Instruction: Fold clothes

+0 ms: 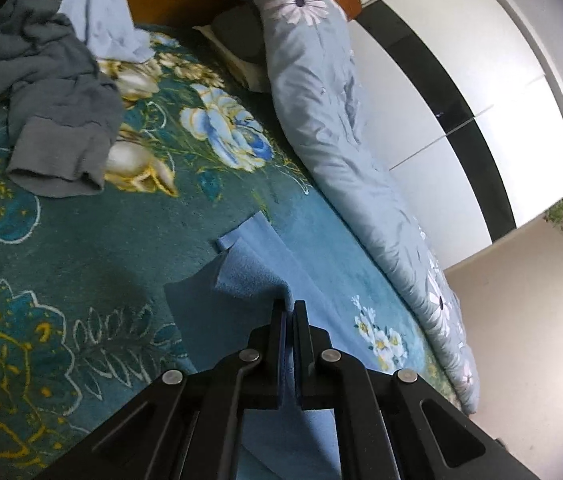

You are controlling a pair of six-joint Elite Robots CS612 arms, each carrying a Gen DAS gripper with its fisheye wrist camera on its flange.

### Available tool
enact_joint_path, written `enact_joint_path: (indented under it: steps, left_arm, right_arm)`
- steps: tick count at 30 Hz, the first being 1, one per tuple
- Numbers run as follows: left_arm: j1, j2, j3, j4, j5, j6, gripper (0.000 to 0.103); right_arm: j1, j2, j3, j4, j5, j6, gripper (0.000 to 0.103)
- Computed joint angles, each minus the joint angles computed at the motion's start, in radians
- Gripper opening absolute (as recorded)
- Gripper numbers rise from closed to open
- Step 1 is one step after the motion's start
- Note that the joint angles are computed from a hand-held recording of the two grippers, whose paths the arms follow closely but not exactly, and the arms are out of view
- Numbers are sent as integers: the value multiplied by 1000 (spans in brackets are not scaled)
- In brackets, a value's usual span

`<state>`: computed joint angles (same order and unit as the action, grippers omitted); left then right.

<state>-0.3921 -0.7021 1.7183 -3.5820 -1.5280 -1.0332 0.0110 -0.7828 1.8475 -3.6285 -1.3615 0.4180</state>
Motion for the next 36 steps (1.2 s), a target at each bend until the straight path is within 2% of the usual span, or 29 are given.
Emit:
enact_joint_path:
  steps: [2, 6, 8, 9, 10, 11, 13, 15, 19, 22, 26, 30, 33, 36]
  left_arm:
    - [-3, -3, 10, 9, 7, 14, 3]
    - [-2, -11, 40, -16, 9, 21, 3]
    - [-2, -19, 57, -30, 17, 16, 3]
    - [-2, -21, 63, -36, 19, 10, 3]
    - [-1, -23, 69, -43, 17, 3, 3]
    - [-2, -25, 76, -50, 17, -2, 3]
    - [-5, -30, 87, -57, 20, -5, 3]
    - [-8, -36, 99, -64, 21, -10, 3]
    - [-10, -48, 122, -78, 24, -19, 3]
    - [-11, -54, 133, -71, 31, -12, 3]
    - [-11, -46, 129, -68, 45, -32, 3]
    - [-9, -40, 107, -54, 47, -12, 3]
    - [-5, -40, 70, -15, 56, 7, 3]
    - [0, -35, 14, 63, 76, 19, 3]
  right_arm:
    - [-5, -16, 39, 33, 24, -22, 2]
    - [-16, -40, 110, 102, 37, -8, 2]
    - [-24, -44, 139, 125, 46, 8, 12]
    - [-27, -44, 148, 135, 50, 18, 30]
    - [-32, -38, 155, 132, 65, 38, 43]
    - [-37, -31, 160, 125, 85, 61, 44]
    - [-49, -14, 164, 92, 142, 106, 45]
    - [-49, 1, 159, 47, 164, 135, 45]
    - [-45, 24, 131, 34, 244, 172, 44]
    - [-38, 30, 107, 40, 222, 193, 6]
    - [-20, 20, 68, 101, 176, 154, 4]
    - [-15, 15, 45, 6, 147, 176, 4]
    - [-10, 8, 7, 6, 104, 168, 4]
    - [4, 8, -65, 97, 60, 124, 4]
